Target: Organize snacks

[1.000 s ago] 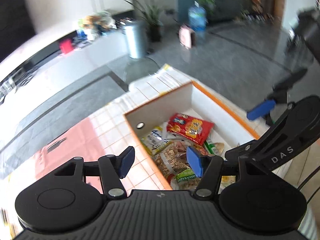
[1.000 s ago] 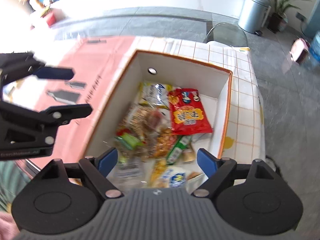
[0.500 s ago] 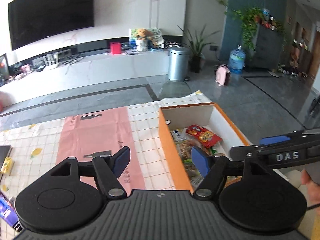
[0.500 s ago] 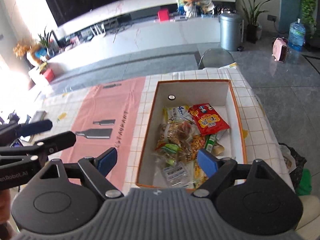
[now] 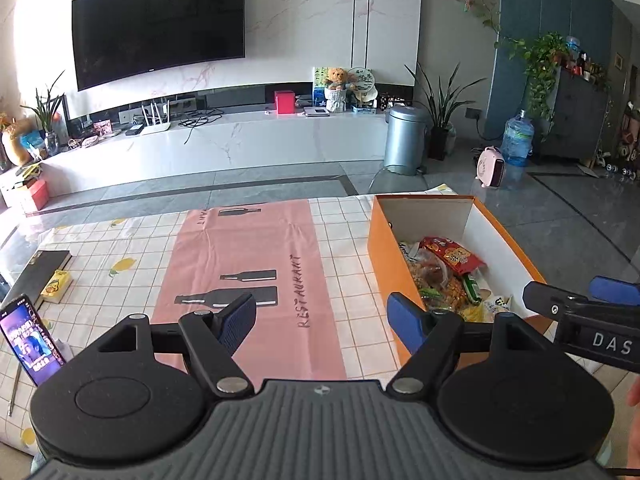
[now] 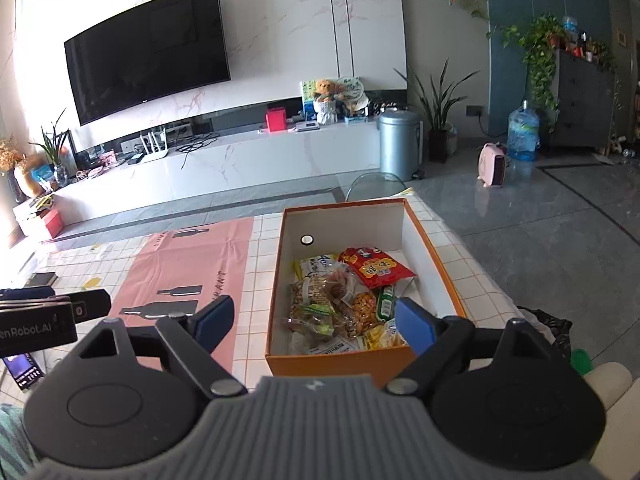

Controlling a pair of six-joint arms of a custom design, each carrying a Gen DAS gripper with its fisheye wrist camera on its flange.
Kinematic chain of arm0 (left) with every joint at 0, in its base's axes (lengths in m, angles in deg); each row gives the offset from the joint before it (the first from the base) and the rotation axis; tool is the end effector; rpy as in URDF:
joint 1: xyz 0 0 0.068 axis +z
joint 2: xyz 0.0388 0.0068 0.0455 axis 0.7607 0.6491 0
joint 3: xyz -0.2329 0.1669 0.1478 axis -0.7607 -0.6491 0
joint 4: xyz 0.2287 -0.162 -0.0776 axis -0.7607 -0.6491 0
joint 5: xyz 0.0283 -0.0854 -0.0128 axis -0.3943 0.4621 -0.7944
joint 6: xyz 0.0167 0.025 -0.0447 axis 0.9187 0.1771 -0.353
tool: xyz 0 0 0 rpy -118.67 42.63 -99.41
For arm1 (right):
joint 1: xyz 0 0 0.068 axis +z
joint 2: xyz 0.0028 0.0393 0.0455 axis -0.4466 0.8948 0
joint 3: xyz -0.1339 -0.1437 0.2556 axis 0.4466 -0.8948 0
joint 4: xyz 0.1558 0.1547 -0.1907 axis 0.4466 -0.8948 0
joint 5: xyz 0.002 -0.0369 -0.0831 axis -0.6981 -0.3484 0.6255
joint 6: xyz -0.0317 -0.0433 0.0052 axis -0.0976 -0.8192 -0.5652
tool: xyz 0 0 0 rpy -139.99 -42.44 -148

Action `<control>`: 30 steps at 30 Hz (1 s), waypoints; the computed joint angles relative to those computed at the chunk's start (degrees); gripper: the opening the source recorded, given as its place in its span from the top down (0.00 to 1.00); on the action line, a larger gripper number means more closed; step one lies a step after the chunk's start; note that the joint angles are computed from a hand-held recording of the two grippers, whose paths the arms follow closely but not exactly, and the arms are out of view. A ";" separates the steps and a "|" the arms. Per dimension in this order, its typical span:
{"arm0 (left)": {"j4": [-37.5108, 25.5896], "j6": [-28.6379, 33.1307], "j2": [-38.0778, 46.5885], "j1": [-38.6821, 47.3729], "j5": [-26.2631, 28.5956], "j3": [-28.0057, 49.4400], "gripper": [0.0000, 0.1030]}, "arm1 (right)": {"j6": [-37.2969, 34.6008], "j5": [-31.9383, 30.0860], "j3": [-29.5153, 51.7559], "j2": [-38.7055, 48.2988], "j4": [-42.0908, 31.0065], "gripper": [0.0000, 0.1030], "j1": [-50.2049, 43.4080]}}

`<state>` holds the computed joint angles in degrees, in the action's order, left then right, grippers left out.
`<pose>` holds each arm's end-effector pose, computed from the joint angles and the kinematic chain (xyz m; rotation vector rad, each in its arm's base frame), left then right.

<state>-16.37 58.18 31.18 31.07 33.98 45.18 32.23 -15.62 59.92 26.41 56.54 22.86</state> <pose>0.2158 -0.0589 0.3057 -0.1654 2.2079 0.0617 0.2278 0.2400 0.3145 -0.1714 2.1564 0.2145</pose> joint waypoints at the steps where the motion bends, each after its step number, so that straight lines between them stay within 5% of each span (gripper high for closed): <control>1: 0.44 -0.27 -0.42 0.23 0.48 -0.56 0.15 | 0.07 1.01 -0.51 0.02 0.42 0.18 0.59; 12: 3.17 -0.93 -2.01 0.65 2.20 -5.16 0.15 | 1.05 6.06 -3.31 1.94 4.08 0.18 4.30; 30: 3.01 -0.70 -0.25 2.00 3.38 -5.37 0.15 | 1.44 4.11 -4.41 3.56 6.71 0.17 3.19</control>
<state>-13.36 57.48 30.93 33.06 37.36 39.81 33.67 -11.51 55.51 29.98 63.25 26.06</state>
